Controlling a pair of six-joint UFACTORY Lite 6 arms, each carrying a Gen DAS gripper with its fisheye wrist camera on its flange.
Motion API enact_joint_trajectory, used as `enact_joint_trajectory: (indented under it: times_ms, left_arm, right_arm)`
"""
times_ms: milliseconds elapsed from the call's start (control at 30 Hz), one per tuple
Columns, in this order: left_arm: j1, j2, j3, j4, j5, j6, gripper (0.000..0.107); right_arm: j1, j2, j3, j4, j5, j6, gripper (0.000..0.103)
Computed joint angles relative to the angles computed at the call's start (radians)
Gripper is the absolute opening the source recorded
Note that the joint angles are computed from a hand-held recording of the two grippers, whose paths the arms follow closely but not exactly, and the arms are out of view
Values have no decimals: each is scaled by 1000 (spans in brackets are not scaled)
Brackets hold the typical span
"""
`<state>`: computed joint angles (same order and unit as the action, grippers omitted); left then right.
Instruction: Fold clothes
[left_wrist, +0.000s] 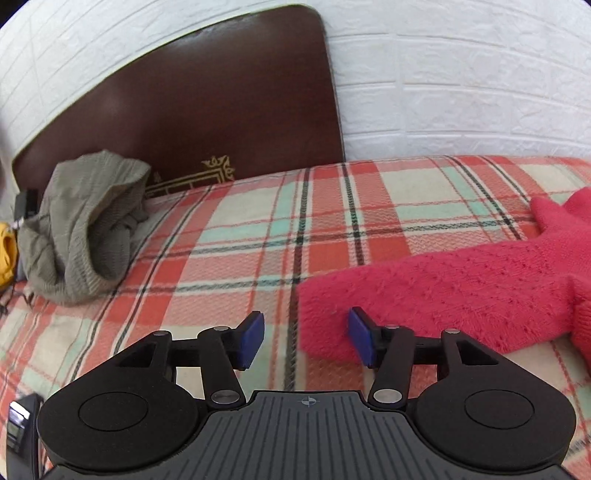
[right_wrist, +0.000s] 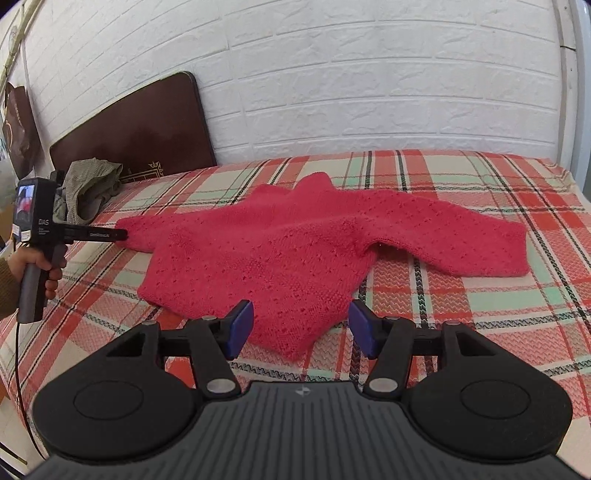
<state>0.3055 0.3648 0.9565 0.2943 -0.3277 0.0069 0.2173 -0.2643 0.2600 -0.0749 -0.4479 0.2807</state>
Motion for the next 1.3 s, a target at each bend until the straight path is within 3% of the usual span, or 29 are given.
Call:
enact_joint_trajectory:
  times_ms: [167, 300, 500, 633, 767, 800, 833, 867, 900, 1033, 1200, 1300]
  left_arm:
    - [103, -306, -248, 523, -144, -322, 65]
    - [84, -441, -315, 909, -275, -528, 73]
    - [-168, -301, -217, 881, -207, -442, 72]
    - [-226, -169, -83, 1030, -160, -574, 73]
    - [-213, -109, -30, 1196, -172, -699, 74]
    - [-220, -111, -36, 1211, -161, -697, 69]
    - [-229, -114, -44, 1220, -147, -689, 57]
    - [-247, -127, -67, 1187, -119, -641, 28]
    - [-261, -145, -94, 1126, -93, -568, 8]
    - [-225, -289, -243, 1021, -155, -438, 3]
    - [-137, -543, -424, 1128, -256, -505, 1]
    - [-98, -612, -483, 1199, -293, -558, 1]
  right_arm:
    - [-52, 55, 48, -176, -14, 129, 63]
    - [-37, 96, 87, -175, -26, 133, 63]
    - [-11, 39, 64, -191, -19, 179, 63]
    - [-31, 2, 43, -205, 5, 166, 64]
    - [-82, 51, 61, -274, -8, 252, 64]
    - [-83, 65, 66, -275, -16, 265, 64]
    - [-84, 80, 71, -276, -24, 278, 64]
    - [-82, 90, 73, -275, -30, 282, 64]
    - [-73, 95, 73, -261, -33, 270, 64]
    - [-49, 102, 79, -237, -26, 229, 64]
    - [-55, 119, 111, -255, -11, 206, 64]
    - [-48, 143, 150, -267, 10, 169, 64]
